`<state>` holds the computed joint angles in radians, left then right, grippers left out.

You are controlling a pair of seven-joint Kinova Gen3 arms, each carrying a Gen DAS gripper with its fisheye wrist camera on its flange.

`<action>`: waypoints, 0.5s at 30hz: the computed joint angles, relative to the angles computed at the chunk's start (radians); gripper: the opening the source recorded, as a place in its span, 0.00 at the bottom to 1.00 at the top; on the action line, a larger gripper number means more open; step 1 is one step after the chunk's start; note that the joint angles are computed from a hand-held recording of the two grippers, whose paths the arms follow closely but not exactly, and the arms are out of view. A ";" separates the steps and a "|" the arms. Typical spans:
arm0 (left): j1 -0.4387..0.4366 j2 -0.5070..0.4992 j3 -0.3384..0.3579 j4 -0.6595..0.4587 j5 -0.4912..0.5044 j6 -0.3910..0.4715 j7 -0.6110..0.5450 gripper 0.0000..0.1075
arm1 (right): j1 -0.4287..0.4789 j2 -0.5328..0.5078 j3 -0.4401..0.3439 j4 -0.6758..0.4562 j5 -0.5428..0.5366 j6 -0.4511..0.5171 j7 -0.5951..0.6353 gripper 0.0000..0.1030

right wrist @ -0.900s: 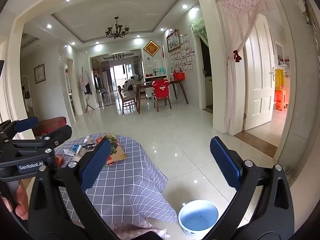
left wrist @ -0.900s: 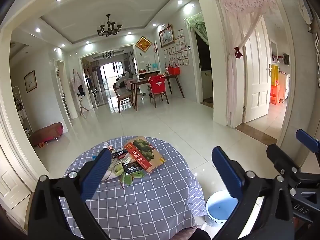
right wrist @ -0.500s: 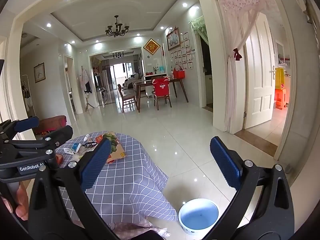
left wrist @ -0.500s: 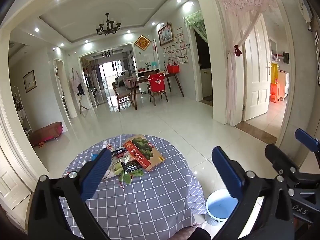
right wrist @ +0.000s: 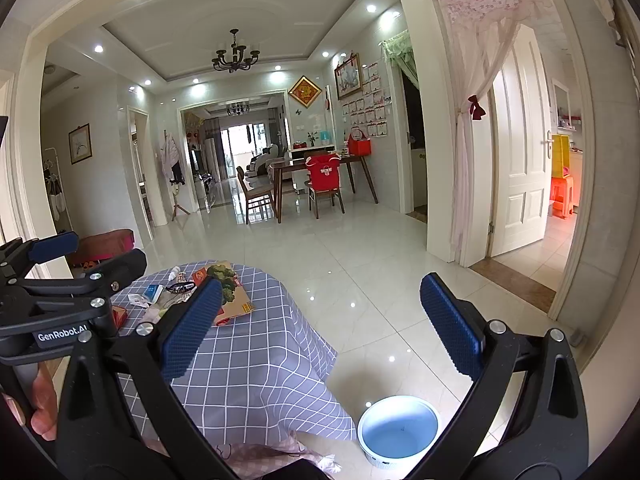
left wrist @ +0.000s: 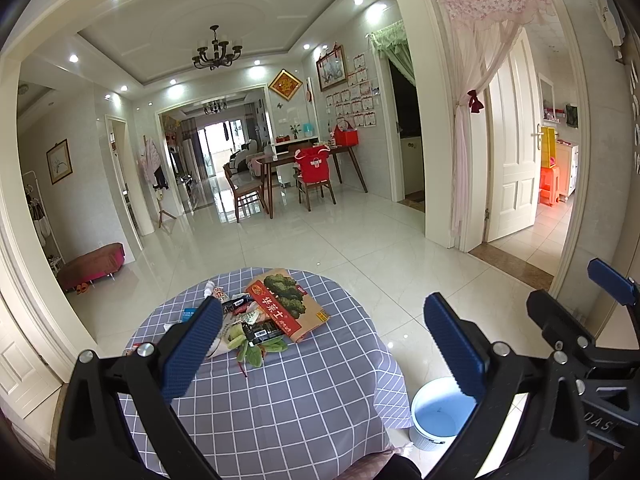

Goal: Collect trash

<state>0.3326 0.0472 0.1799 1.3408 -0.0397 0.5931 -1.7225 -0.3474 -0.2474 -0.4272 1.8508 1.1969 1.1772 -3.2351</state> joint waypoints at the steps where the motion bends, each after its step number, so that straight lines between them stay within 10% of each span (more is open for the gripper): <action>1: -0.002 0.000 0.000 0.000 0.005 0.001 -0.005 0.92 | 0.000 0.001 0.000 0.001 0.001 0.000 -0.002 0.94; 15: -0.003 0.002 -0.002 -0.001 0.011 0.001 -0.011 0.92 | -0.003 0.001 0.002 0.001 0.001 0.001 -0.003 0.94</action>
<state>0.3296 0.0488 0.1782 1.3402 -0.0289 0.5940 -1.7338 -0.3502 -0.2462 -0.4253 1.8516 1.1978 1.1781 -3.2383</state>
